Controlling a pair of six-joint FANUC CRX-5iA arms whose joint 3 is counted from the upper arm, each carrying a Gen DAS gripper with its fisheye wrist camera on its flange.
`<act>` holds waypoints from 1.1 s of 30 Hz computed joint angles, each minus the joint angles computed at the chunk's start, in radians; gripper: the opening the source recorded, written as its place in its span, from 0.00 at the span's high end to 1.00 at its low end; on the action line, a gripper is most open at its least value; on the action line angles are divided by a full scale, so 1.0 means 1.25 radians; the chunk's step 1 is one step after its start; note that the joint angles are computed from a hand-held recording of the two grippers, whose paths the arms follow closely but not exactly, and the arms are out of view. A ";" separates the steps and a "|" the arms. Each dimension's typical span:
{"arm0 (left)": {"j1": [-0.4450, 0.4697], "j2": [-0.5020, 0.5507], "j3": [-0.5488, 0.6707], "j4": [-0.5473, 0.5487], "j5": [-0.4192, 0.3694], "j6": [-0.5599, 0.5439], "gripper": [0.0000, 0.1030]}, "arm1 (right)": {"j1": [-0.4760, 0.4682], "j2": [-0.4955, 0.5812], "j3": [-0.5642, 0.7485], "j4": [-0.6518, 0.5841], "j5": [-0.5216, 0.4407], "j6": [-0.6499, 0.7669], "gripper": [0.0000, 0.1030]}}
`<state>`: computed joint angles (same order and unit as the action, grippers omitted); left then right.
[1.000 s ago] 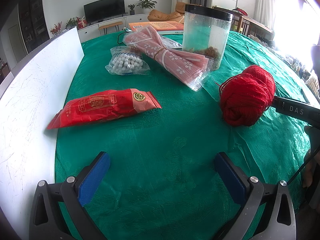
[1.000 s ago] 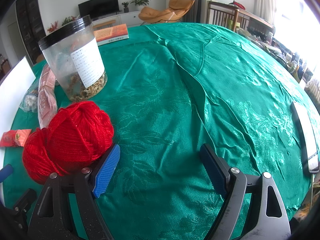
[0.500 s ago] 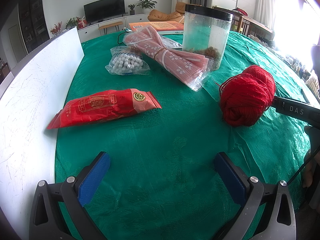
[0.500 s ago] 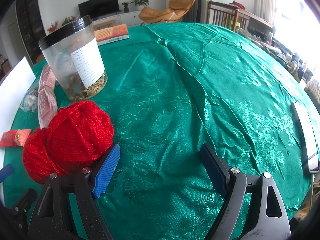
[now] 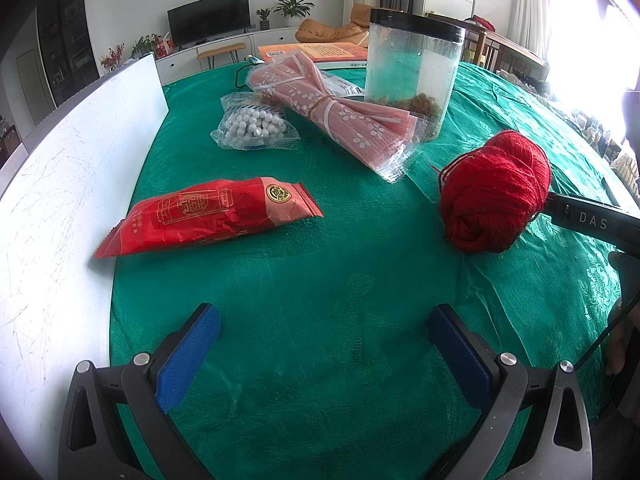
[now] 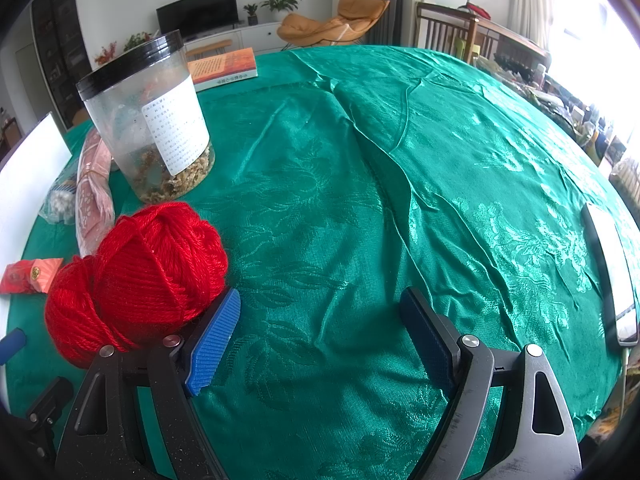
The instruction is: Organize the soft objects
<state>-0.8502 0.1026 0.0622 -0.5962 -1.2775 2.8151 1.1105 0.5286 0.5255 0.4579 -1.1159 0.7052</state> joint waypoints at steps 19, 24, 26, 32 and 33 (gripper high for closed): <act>0.000 0.000 0.000 0.000 0.000 0.000 0.00 | 0.000 0.000 0.001 0.000 0.000 0.000 0.18; 0.011 -0.011 -0.006 0.030 0.002 -0.014 0.00 | 0.000 0.000 0.001 -0.001 0.000 0.000 0.18; 0.013 -0.036 -0.015 0.041 0.019 0.005 0.00 | 0.000 0.000 0.001 -0.001 0.000 0.001 0.18; 0.054 -0.044 0.076 0.073 -0.024 -0.143 0.00 | 0.000 0.000 0.001 -0.001 0.000 0.001 0.18; 0.069 -0.026 0.103 0.091 -0.051 -0.196 0.00 | 0.000 0.000 0.001 -0.001 0.000 0.001 0.18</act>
<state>-0.7639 0.0695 0.1909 -0.4830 -1.3409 2.5705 1.1102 0.5292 0.5266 0.4570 -1.1159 0.7061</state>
